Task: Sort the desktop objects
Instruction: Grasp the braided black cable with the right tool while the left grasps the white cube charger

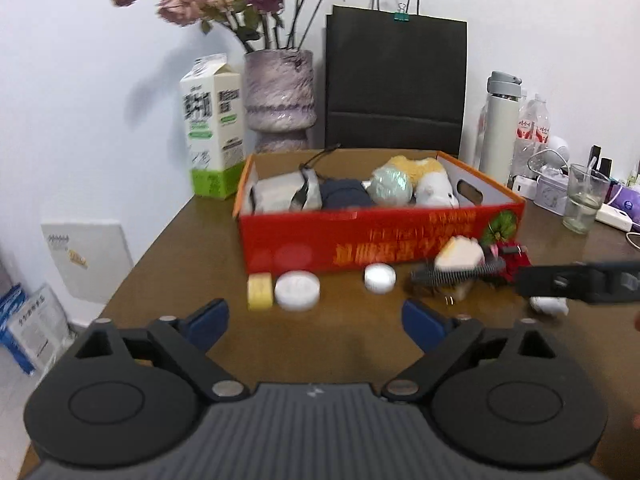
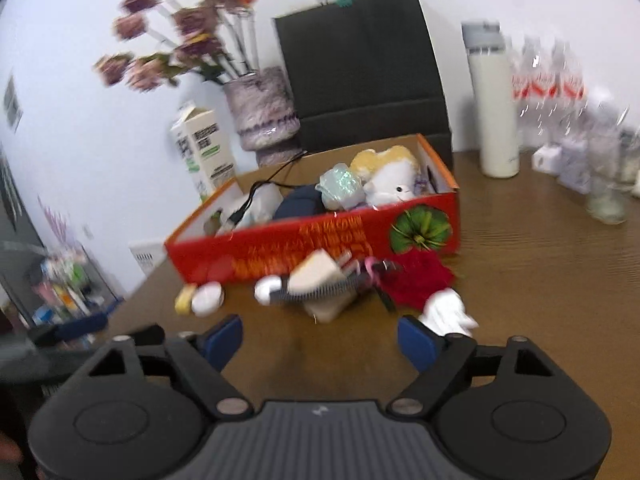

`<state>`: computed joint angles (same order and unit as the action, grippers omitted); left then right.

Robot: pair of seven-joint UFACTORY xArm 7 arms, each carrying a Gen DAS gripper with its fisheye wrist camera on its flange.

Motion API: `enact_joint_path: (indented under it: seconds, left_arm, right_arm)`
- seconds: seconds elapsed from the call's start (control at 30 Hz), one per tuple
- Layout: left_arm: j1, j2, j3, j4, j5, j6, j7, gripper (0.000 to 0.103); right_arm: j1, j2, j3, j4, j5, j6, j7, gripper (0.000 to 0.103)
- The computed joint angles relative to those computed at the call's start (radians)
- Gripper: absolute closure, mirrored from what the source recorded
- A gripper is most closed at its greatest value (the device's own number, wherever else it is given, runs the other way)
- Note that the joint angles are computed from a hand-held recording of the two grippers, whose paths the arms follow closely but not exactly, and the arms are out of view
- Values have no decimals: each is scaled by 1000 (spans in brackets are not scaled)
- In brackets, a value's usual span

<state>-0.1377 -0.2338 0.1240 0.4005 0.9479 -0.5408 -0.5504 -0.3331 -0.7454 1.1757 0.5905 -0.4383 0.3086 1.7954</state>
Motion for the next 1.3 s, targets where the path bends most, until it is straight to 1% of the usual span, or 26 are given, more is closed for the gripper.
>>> enact_joint_path:
  seconds: [0.03, 0.07, 0.1, 0.17, 0.2, 0.23, 0.27, 0.3, 0.33, 0.37, 0.47, 0.53, 0.57, 0.63, 0.7, 0.77, 0.83, 0.87, 0.93, 0.97, 1.0, 1.07, 1.13, 1.17, 1.23, 1.3]
  left_arm:
    - [-39, 37, 37, 41, 42, -13, -32, 10]
    - [-41, 72, 42, 89, 111, -21, -104, 10]
    - [-19, 91, 16, 117, 140, -17, -151, 10]
    - [-2, 125, -15, 132, 122, -28, -144, 10]
    - [9, 135, -31, 128, 106, -36, -128, 9]
    - [20, 156, -44, 130, 105, -49, -119, 10]
    - [34, 159, -52, 127, 124, -45, -130, 10]
    - [45, 165, -64, 124, 126, -44, -130, 10]
    - [55, 169, -72, 121, 133, -50, -130, 10]
    - [65, 170, -76, 121, 156, -60, -142, 10]
    - [96, 159, -78, 106, 225, -127, -135, 10]
    - [111, 141, -79, 85, 265, -166, -125, 10]
    - [117, 131, -79, 76, 294, -183, -129, 10]
    - [128, 110, -77, 55, 336, -219, -133, 9]
    - [139, 98, -72, 39, 383, -260, -166, 9]
    - [152, 101, -66, 30, 461, -326, -203, 10]
    - [159, 117, -73, 14, 495, -400, -159, 9]
    - [158, 111, -83, -7, 483, -410, -120, 10]
    - [148, 54, -109, -49, 444, -349, -84, 12]
    - [142, 31, -115, -58, 433, -318, -85, 14]
    - [140, 24, -110, -56, 443, -312, -109, 17]
    - [147, 45, -87, -26, 500, -357, -198, 17]
    - [160, 52, -81, -2, 527, -371, -269, 18]
    - [161, 42, -88, 0, 521, -360, -286, 18]
    - [157, 17, -103, -2, 493, -317, -283, 18]
    - [134, 5, -123, -3, 455, -287, -265, 17]
  right_arm:
    - [-53, 14, 6, -6, -4, -55, 17, 32]
    - [-92, 42, 13, -2, 1, -76, 21, 37]
    - [-125, 73, 20, 1, 7, -94, 21, 43]
    - [-200, 86, 47, -21, 21, -205, 58, 50]
    - [-224, 81, 63, -37, 38, -256, 74, 64]
    - [-246, 68, 82, -52, 54, -303, 84, 72]
    - [-257, 50, 94, -67, 71, -341, 89, 77]
    - [-244, 58, 89, -71, 79, -339, 71, 87]
    - [-213, 70, 73, -69, 79, -305, 38, 94]
    - [-175, 39, 61, -71, 79, -271, 11, 94]
    - [-97, -101, 56, -68, 68, -220, -38, 95]
    - [-44, -117, 50, -35, 61, -119, -95, 96]
    - [-17, -118, 43, -26, 70, -78, -101, 96]
    - [45, -139, 25, -36, 86, -34, -91, 96]
    - [107, -146, 7, -47, 100, 12, -74, 96]
    - [181, -140, -11, -64, 108, 69, -60, 96]
    - [214, -132, -16, -83, 102, 66, -26, 95]
    - [231, -126, -23, -98, 101, 57, -8, 95]
    - [273, -107, -40, -107, 94, 84, 9, 95]
    - [295, -106, -44, -109, 84, 99, 14, 95]
    - [318, -95, -56, -114, 74, 99, 13, 95]
    - [365, -75, -75, -119, 68, 118, 27, 94]
    - [417, -48, -89, -105, 70, 199, 30, 94]
    - [449, -48, -92, -105, 74, 237, 43, 94]
    - [521, -41, -109, -111, 89, 301, 67, 93]
    - [580, -42, -114, -118, 102, 357, 107, 92]
